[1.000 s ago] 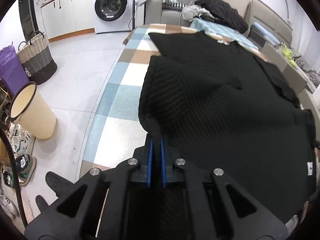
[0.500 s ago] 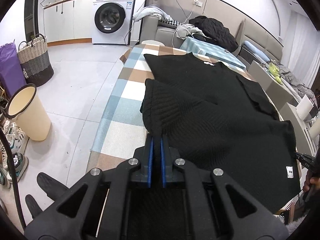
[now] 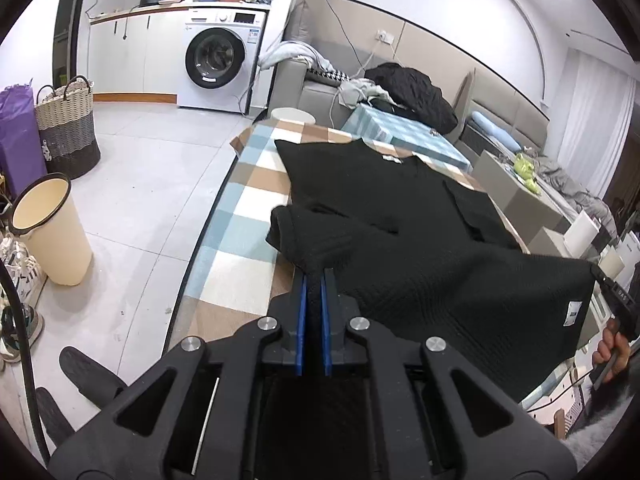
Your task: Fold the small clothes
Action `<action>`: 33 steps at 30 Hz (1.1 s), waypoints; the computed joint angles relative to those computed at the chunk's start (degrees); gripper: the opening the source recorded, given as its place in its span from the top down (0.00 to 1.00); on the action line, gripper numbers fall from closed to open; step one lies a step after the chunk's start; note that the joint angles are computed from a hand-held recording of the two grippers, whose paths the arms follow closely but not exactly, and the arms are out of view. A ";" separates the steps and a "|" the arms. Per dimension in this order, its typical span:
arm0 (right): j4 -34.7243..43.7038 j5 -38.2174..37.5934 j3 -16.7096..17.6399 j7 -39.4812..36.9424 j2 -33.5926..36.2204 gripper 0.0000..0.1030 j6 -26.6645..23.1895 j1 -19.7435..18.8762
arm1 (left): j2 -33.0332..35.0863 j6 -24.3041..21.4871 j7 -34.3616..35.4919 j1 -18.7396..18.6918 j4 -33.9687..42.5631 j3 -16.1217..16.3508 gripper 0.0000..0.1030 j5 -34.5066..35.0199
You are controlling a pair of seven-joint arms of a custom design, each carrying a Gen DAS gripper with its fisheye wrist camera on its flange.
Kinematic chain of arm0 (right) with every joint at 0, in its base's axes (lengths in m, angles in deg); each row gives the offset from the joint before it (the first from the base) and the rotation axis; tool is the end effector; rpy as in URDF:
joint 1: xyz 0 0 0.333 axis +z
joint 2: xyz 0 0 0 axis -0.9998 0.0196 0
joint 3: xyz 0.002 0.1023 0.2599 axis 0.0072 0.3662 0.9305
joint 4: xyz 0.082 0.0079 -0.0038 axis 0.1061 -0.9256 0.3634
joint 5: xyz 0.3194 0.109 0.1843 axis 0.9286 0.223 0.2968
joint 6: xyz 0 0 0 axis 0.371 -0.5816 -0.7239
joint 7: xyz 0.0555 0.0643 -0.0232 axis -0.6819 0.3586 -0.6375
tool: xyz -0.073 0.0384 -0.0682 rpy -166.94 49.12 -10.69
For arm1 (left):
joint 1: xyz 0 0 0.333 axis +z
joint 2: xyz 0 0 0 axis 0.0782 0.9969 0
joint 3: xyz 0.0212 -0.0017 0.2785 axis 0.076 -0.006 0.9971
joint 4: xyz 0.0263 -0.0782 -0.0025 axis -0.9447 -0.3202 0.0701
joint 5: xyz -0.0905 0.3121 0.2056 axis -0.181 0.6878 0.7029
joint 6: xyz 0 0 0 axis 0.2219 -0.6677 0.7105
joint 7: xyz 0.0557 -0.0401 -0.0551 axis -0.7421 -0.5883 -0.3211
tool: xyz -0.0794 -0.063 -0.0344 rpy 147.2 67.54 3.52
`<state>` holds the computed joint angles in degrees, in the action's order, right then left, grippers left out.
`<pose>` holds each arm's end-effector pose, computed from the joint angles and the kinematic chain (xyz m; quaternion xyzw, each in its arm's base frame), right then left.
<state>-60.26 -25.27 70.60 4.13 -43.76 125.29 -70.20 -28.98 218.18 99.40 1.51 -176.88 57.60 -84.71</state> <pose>0.4914 -0.0038 0.5919 -0.5487 0.6381 -0.1949 0.5037 0.4691 -0.1148 0.6031 -0.6955 0.5665 -0.3759 0.2327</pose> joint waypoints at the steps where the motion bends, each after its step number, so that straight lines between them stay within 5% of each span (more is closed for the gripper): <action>1: 0.50 0.55 -0.23 -0.22 0.40 0.98 0.15 0.38 | -0.17 0.03 0.04 -0.01 -0.02 0.13 0.96 -0.07; 7: 2.77 -3.86 2.55 5.80 2.84 0.98 0.47 -3.16 | 4.13 0.52 1.69 0.11 4.35 1.01 0.96 -0.57; 13: 11.11 -17.78 7.70 20.83 11.24 0.98 -2.49 -10.42 | 16.12 0.90 2.89 0.90 15.63 1.70 0.96 -1.03; 18: 22.39 -37.15 11.05 41.44 22.32 0.98 -7.34 -14.61 | 29.25 -3.87 0.18 1.30 30.08 1.80 0.96 3.85; 23: 32.81 -40.36 10.36 48.74 31.90 0.95 -13.27 -14.31 | 40.34 -11.53 0.03 -0.06 43.49 2.87 0.95 5.34; 24: 35.02 -40.75 10.28 49.09 33.50 0.90 -16.07 -14.34 | 41.72 -13.31 -0.64 -0.39 45.32 3.24 0.89 5.64; 26: 37.81 -38.37 10.96 46.86 35.32 0.65 -21.08 -15.35 | 42.40 -13.93 -1.23 -0.19 45.45 3.33 0.71 4.53; 27: 37.46 -36.24 11.45 45.51 35.24 0.50 -21.41 -15.94 | 42.34 -13.32 -1.10 0.06 44.75 3.24 0.50 3.82; 28: 35.94 -33.73 11.92 44.07 34.60 0.47 -20.31 -16.51 | 42.07 -12.38 -0.85 0.31 43.71 3.14 0.39 3.17; 30: 35.53 -30.62 12.46 40.66 34.62 0.47 -21.47 -17.22 | 42.09 -10.76 0.61 0.68 42.53 2.79 0.38 2.08; 33: 36.57 -29.90 12.36 39.21 35.77 0.47 -23.42 -16.83 | 46.02 -14.30 3.50 0.55 47.55 2.26 0.38 0.93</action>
<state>-23.69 -55.17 82.95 43.34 -8.00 101.87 -87.03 17.04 203.88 102.90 2.06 -129.33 59.85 -83.78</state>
